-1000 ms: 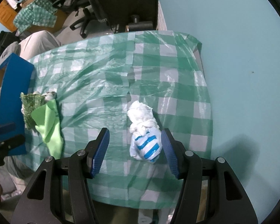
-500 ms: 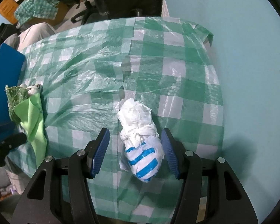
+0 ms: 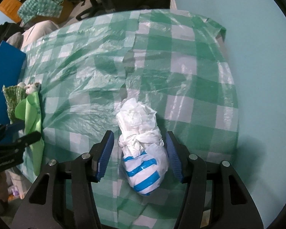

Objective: Organize soft objects

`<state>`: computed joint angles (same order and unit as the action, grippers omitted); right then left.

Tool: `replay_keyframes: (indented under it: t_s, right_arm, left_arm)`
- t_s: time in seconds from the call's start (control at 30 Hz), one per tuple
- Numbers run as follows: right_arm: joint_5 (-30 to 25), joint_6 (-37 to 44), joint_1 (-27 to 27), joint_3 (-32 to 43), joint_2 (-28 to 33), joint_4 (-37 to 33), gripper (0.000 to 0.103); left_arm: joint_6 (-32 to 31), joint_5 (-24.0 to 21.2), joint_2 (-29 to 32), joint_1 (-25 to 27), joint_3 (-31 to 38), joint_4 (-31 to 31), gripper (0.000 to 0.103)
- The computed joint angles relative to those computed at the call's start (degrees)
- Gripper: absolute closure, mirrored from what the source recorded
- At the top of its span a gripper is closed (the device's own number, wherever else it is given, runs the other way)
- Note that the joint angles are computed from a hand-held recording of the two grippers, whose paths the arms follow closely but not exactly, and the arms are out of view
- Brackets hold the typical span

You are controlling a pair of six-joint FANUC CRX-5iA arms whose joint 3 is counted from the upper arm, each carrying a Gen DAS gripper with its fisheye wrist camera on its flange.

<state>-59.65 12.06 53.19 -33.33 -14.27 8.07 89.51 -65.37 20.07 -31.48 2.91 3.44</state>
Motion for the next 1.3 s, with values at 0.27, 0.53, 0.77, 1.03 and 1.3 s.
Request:
replay_keyframes:
  t_s: [0.27, 0.53, 0.77, 1.03, 1.3]
  right_arm:
    - [0.0, 1.1, 1.5, 1.1, 1.3, -0.1, 0.064]
    - [-0.3, -0.2, 2.9, 2.0, 0.9, 0.7, 0.065]
    - [-0.3, -0.6, 3.3, 2.9, -0.2, 1.0, 0.065]
    - [-0.5, -0.8, 3.8, 3.3, -0.8, 1.3, 0.065]
    - [-0.3, 0.1, 3.6, 3.9, -0.4, 1.0, 0.065]
  left_arm:
    - [-2.3, 2.2, -2.0, 1.3, -2.6, 2.0, 0.08]
    - [-8.9, 3.4, -5.4, 4.3, -6.8, 6.8, 0.099]
    - [-10.9, 2.2, -7.8, 6.1, -9.1, 9.9, 0.096]
    - [-7.0, 2.0, -6.5, 4.3, -7.0, 7.1, 0.032]
    - [-5.7, 1.9, -3.8, 0.1, -4.1, 2.9, 0.023]
